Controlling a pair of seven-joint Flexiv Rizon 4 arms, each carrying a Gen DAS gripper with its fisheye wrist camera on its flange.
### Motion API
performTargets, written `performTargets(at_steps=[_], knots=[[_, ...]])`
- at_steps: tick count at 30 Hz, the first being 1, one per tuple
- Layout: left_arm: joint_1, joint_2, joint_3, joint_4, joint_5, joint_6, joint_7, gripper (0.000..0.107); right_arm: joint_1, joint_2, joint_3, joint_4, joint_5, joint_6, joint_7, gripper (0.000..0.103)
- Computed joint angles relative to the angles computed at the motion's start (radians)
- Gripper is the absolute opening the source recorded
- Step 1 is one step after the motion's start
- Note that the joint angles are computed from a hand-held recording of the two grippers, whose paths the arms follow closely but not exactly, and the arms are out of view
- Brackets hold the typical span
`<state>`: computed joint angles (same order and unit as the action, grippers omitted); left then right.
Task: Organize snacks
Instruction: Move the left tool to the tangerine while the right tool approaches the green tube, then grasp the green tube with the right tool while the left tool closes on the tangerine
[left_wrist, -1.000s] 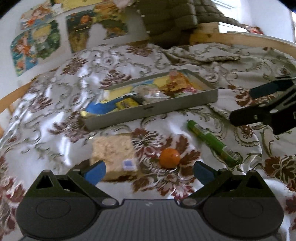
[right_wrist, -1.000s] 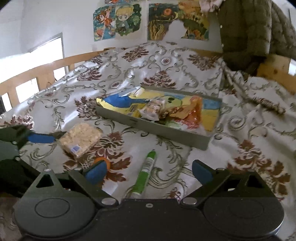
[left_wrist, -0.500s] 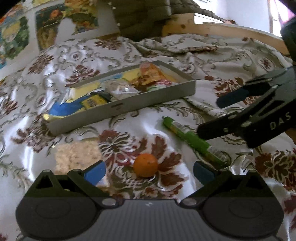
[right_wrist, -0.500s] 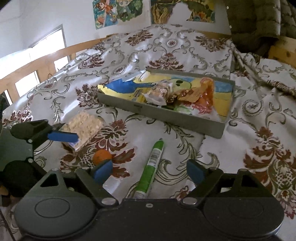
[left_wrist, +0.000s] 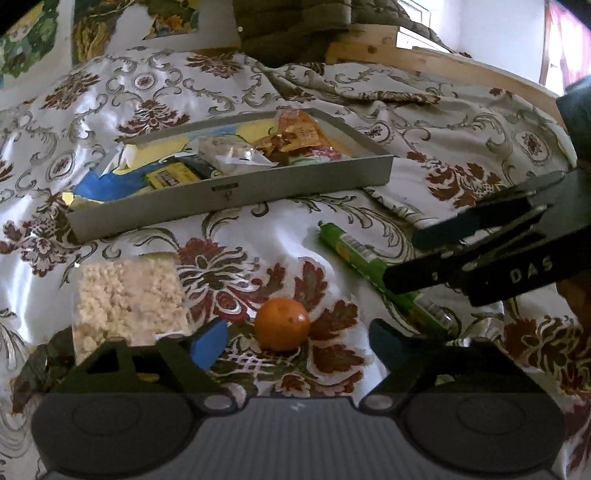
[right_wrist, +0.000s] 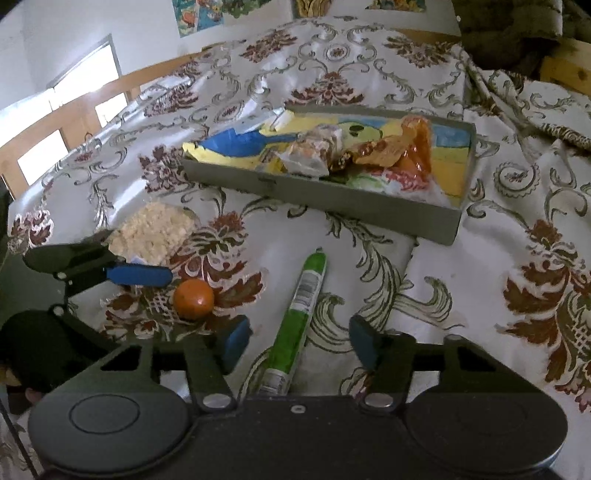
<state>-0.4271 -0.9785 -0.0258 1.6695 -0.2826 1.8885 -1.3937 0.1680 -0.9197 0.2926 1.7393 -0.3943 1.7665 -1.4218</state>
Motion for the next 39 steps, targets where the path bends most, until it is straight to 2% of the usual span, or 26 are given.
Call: performTargets(at_steps=[5, 10, 11, 15, 18, 22, 24, 27, 30, 39], knots=[[0.005, -0.002, -0.003, 0.000, -0.010, 0.005, -0.018, 0.075, -0.021, -0.015, 0.036, -0.016, -0.011, -0.039, -0.017, 0.049], [0.022, -0.003, -0.021, -0.005, 0.004, 0.008, -0.019, 0.055, 0.001, -0.015, 0.022, -0.022, -0.003, -0.066, -0.037, 0.041], [0.028, -0.003, -0.028, -0.005, 0.011, 0.005, -0.017, 0.054, 0.015, -0.012, 0.006, -0.021, 0.003, -0.070, -0.039, 0.039], [0.000, -0.008, 0.000, -0.014, 0.002, -0.005, -0.012, 0.054, 0.047, -0.012, -0.025, -0.020, 0.022, -0.065, -0.045, 0.039], [-0.033, -0.014, 0.037, -0.028, -0.027, -0.034, -0.017, 0.053, 0.063, -0.017, -0.036, -0.024, 0.030, -0.063, -0.049, 0.046], [-0.041, -0.018, 0.046, -0.030, -0.034, -0.029, -0.027, 0.052, 0.093, -0.014, -0.068, -0.023, 0.044, -0.053, -0.042, 0.045], [-0.044, -0.018, 0.050, -0.029, -0.038, -0.029, -0.033, 0.047, 0.106, -0.011, -0.084, -0.018, 0.050, -0.044, -0.040, 0.036], [-0.053, -0.017, 0.062, -0.027, -0.051, -0.028, -0.044, 0.037, 0.105, -0.010, -0.086, -0.016, 0.050, -0.040, -0.039, 0.027], [-0.023, -0.012, 0.026, -0.017, -0.040, -0.018, -0.056, 0.037, 0.106, -0.002, -0.088, -0.015, 0.052, -0.051, -0.034, 0.026], [-0.044, -0.018, 0.054, -0.024, -0.045, -0.019, -0.055, 0.037, 0.125, 0.001, -0.107, -0.013, 0.056, -0.059, -0.034, 0.027]])
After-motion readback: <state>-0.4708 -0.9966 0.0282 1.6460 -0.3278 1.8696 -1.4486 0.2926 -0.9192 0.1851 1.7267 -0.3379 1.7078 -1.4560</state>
